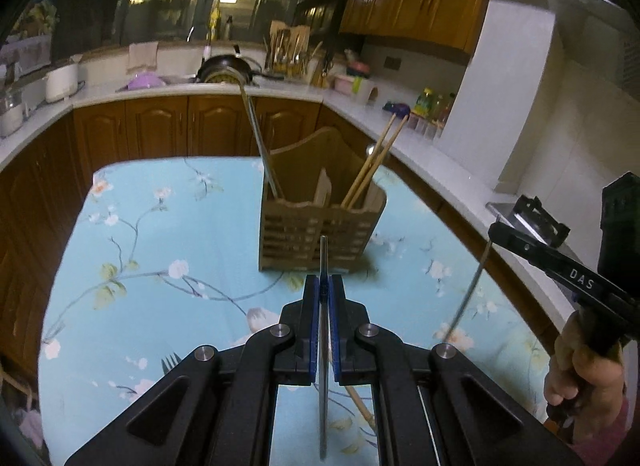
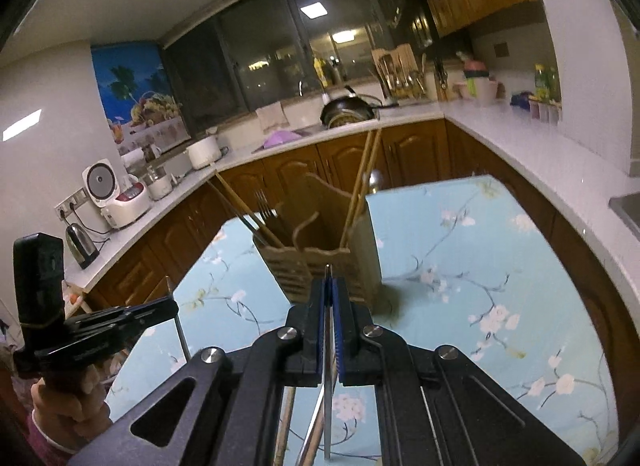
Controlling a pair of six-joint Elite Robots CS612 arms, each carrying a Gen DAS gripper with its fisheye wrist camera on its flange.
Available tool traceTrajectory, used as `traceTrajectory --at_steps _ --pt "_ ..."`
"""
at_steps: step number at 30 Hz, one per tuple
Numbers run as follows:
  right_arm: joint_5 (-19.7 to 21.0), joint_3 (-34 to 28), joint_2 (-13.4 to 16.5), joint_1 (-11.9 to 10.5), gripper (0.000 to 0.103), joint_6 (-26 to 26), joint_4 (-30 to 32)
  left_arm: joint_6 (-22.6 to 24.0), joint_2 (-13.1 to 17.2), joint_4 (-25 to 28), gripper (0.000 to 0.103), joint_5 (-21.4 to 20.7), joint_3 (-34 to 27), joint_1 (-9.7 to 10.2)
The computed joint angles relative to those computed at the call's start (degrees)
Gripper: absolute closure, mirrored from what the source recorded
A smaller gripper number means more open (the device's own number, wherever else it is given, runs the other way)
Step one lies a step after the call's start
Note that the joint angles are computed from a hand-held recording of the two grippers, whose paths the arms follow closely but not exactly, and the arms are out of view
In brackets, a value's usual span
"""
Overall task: Organize utensils
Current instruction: 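Lift both chopsticks and lower them into the wooden holder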
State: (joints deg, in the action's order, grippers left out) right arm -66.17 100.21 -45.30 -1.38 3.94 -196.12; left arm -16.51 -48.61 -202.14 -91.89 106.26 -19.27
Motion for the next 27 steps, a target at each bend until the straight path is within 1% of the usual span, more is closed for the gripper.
traceTrajectory --at_steps 9,18,27 --pt "-0.23 -1.08 -0.02 0.20 0.099 0.31 -1.63 -0.16 -0.48 -2.55 0.100 1.44 0.68 -0.15" --pt "-0.73 -1.96 0.21 0.26 0.099 0.88 -2.03 -0.19 0.05 -3.28 0.100 1.73 -0.89 0.25" --pt "-1.02 -4.26 1.01 -0.07 0.099 2.40 -3.47 1.23 0.75 -4.45 0.100 3.13 -3.12 0.54"
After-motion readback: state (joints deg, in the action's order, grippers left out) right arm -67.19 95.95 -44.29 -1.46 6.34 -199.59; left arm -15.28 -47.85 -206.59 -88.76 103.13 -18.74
